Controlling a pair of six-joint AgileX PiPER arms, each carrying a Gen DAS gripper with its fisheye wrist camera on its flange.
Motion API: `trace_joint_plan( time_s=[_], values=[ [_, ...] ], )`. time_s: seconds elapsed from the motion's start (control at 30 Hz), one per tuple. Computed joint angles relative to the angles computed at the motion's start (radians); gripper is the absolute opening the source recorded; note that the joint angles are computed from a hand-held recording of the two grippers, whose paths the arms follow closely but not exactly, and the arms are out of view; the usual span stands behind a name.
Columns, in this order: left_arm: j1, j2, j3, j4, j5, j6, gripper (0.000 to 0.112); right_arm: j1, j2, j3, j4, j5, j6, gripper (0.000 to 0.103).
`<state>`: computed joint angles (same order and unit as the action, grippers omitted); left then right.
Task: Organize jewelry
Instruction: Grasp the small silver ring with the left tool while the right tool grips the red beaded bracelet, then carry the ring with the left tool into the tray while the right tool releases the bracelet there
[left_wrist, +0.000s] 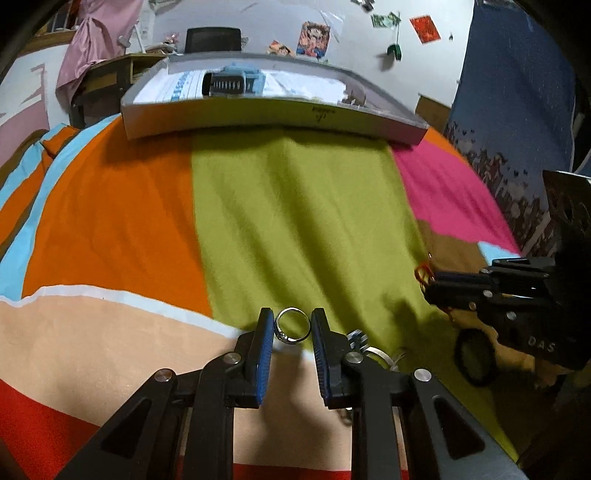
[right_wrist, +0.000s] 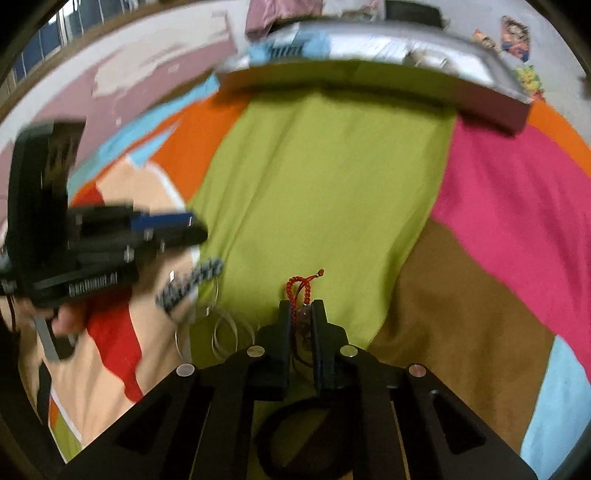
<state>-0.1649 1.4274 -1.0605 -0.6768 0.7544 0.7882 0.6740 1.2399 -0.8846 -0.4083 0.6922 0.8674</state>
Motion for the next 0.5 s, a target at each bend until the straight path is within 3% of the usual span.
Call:
trace_joint_plan(
  time_s=[0.27,0.5],
  values=[
    [-0.035,-0.057,-0.018,-0.048,-0.083,-0.069,0.02,0.022,-0.091,0.052,-0.329,-0.058,0.301,0.009],
    [-0.118,0.072,-0.311,0.026,-0.096,-0.296,0.02,-0.091,-0.025,-0.017,-0.608,-0.16,0.513,0.009]
  ],
)
